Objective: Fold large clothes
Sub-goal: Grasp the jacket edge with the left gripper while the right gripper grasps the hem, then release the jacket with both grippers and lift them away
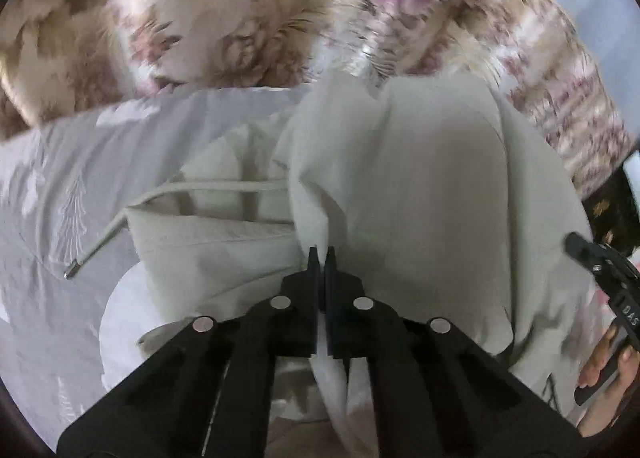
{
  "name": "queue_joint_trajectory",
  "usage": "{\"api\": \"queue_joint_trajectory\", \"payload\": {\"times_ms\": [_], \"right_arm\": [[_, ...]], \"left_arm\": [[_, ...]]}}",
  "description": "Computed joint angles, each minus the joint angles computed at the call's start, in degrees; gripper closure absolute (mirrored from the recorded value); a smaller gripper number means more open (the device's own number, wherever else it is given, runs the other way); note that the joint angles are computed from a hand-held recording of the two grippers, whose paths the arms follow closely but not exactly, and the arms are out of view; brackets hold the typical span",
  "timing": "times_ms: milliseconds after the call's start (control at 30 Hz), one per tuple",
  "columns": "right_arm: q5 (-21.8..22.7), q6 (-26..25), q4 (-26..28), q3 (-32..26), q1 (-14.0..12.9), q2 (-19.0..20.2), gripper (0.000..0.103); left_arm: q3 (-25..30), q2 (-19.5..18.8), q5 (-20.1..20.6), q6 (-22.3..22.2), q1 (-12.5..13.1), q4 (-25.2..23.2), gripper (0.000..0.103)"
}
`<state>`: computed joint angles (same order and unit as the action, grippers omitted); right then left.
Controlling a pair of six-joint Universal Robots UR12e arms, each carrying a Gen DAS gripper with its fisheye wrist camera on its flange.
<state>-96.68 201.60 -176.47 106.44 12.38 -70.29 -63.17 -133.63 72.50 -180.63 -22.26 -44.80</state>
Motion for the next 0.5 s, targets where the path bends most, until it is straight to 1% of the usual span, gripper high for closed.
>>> {"api": "queue_joint_trajectory", "payload": {"times_ms": [33,67,100,167,200,233,267,300,367,433,467,500], "right_arm": [[-1.2,-0.6,-0.4,0.6,-0.1,-0.7,0.096],[-2.2,-1.3,0.3,1.3,-0.3,-1.8,0.096],[-2.5,-1.8,1.0,2.3,-0.6,-3.0,0.096],[-3.3,-3.1,2.0,3.5,-0.8,-4.3,0.096],[-3.9,-4.1,2.4,4.1,-0.9,-4.8,0.096],[-4.4,-4.8,2.8,4.7,-0.9,-5.1,0.096],[-5.0,-4.9,4.3,5.1,-1.2,-5.1,0.096],[-4.8,-4.8,5.8,5.2,-1.5,-4.9,0.096],[-3.4,-4.0,8.4,5.1,-2.5,-3.6,0.092],[-4.3,-4.5,7.2,5.2,-2.4,-2.5,0.088],[-5.0,-5.1,6.5,5.3,-2.3,-2.5,0.085],[-5.0,-4.8,6.7,5.3,-2.2,-2.8,0.084]], "left_arm": [[-1.5,0.7,-1.0,-0.6,0.4,1.7,0.103],[-2.8,1.4,-0.8,-0.8,0.6,3.3,0.103],[-5.0,2.7,-0.9,-1.3,1.0,5.4,0.103],[-8.5,4.8,-1.9,-1.0,1.4,7.9,0.103],[-11.1,6.2,-1.4,-0.5,1.4,9.9,0.103],[-12.6,6.9,-1.0,-0.4,1.3,10.9,0.103],[-13.9,7.5,-0.7,-0.1,1.3,11.4,0.103],[-15.1,8.0,0.3,0.4,1.1,11.9,0.103],[-15.9,8.0,3.5,1.9,0.6,12.5,0.103],[-15.3,7.3,5.6,2.5,0.1,12.1,0.103],[-14.9,7.0,7.0,3.6,-0.4,12.2,0.102],[-15.0,7.0,8.1,4.3,-0.6,12.5,0.099]]}}
